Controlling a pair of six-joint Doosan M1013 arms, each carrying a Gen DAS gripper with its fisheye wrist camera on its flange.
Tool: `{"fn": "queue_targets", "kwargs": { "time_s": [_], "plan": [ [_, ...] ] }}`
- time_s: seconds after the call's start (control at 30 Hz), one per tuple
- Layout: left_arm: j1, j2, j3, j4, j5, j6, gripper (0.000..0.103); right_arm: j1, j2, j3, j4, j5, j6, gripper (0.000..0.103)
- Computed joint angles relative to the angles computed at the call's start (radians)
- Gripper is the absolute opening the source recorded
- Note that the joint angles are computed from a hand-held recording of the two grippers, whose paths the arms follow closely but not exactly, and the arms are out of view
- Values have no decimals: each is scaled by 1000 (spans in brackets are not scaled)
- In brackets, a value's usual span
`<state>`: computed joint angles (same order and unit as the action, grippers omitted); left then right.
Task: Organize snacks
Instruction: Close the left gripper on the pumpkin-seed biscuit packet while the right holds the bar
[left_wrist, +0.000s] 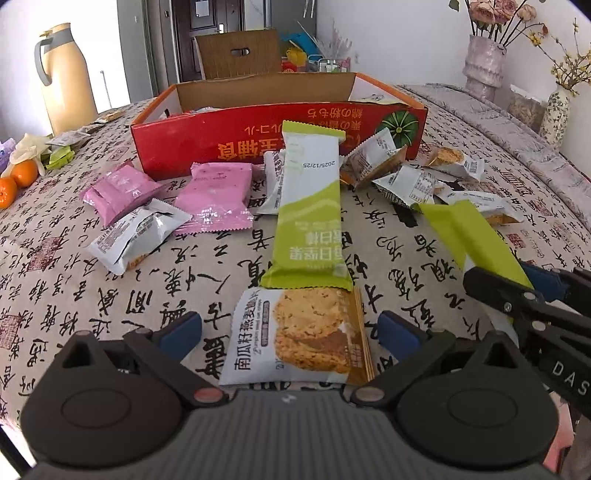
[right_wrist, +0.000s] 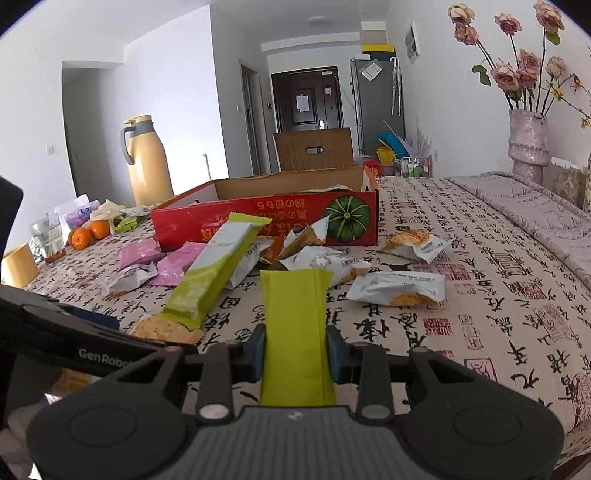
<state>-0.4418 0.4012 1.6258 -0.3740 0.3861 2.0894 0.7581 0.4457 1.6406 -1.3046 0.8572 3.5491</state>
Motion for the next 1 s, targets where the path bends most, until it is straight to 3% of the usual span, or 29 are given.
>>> {"fn": "queue_targets", "kwargs": {
  "time_s": [0.13,0.37,0.67,1.0],
  "plan": [
    [0,-5,11,-33,-10,38,102,0,-2,9,-7,-11,16,32],
    [7,-16,26,-146,-17,156,74,3,-4,14,-14,-14,25,32],
    [19,-26,38,-242,-15,253,52,10,0,4,-12,-3,7,32],
    [32,-56,74,-439,-59,462,50,19,3,-7,-12,18,-13,32]
  ]
}}
